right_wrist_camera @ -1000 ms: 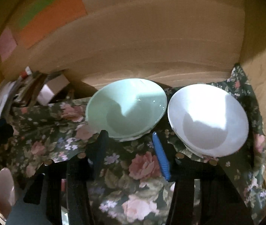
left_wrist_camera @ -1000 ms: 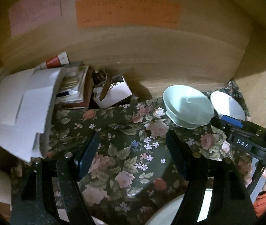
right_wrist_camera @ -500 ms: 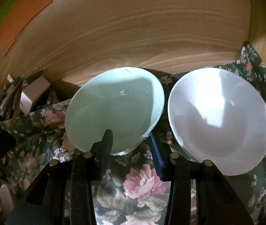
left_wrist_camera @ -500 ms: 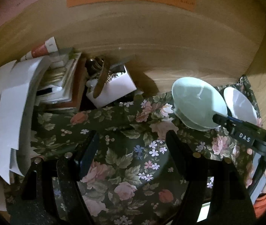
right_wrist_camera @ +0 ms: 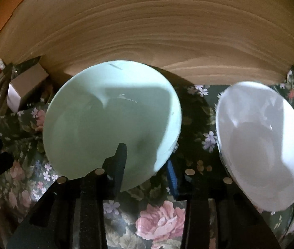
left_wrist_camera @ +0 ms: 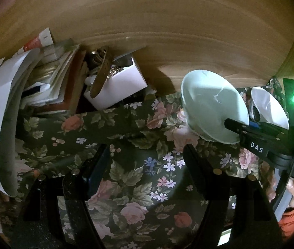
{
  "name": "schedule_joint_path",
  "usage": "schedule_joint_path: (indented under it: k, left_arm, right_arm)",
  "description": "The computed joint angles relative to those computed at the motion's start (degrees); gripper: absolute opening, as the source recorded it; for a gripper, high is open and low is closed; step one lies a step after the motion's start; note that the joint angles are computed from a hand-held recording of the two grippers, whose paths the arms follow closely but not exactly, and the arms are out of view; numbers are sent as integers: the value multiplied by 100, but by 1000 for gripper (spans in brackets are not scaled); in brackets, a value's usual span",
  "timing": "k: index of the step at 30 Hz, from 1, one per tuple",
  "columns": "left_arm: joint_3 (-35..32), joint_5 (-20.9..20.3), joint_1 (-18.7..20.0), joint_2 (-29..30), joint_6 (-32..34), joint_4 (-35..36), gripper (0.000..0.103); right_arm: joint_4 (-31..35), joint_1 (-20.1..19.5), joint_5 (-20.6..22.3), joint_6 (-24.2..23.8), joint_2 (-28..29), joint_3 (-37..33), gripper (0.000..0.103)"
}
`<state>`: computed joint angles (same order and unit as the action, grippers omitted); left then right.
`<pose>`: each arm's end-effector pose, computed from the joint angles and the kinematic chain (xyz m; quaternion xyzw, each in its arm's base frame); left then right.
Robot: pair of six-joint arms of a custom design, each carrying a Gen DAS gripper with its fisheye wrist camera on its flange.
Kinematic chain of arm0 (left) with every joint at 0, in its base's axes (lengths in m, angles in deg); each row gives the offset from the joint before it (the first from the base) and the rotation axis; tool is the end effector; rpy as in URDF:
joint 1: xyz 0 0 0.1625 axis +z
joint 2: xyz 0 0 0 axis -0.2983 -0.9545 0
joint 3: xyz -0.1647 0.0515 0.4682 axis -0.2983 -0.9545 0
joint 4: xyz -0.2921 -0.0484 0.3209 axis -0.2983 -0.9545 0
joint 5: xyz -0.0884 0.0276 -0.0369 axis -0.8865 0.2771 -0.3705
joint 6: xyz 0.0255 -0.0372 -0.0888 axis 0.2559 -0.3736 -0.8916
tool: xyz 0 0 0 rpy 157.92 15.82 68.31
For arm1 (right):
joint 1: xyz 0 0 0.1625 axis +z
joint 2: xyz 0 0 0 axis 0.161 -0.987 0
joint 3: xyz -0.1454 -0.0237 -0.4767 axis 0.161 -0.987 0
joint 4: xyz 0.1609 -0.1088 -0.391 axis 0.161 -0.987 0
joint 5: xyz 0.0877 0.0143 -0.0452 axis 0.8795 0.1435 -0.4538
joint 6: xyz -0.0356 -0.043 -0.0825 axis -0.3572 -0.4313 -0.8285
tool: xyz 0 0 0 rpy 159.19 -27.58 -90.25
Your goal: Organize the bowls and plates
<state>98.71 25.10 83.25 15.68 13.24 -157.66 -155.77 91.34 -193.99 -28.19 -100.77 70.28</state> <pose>-0.0616 -0.6253 0.1604 0.2168 0.8956 -0.2122 0.3255 0.1927 -0.6203 -0.0254 0.0633 -0.9144 0.2783 0.2872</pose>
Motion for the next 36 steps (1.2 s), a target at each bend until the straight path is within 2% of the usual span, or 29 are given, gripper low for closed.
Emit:
schedule_joint_path:
  k: [11,20,24,27,30,35,36]
  left_arm:
    - [8,-40,12,38,-66,156,73]
    - [-6,183,-5,131,-210,385,73]
    - [-42,254,30,196,-260,592,73]
    - [-68,280,40,247,-289,662,73]
    - [-106,289,45,292,-348,763,73]
    - [-163,259,83,361,-393,837,72]
    - [-164,237,86,366,-392,842,66]
  right_arm:
    - [57,80,532,-198,-166,485,26]
    - [267,227,917,-146,-383,1031,26]
    - [105,236,952,-61,-478,1201,31]
    - [-411,383,608,-273,-527,1456,34]
    - [-589,454,584,-296,-570,1484,52]
    - [-538,358,653,-131,-427,1202,52]
    - [-473,337,685,-70,-408,1156,52]
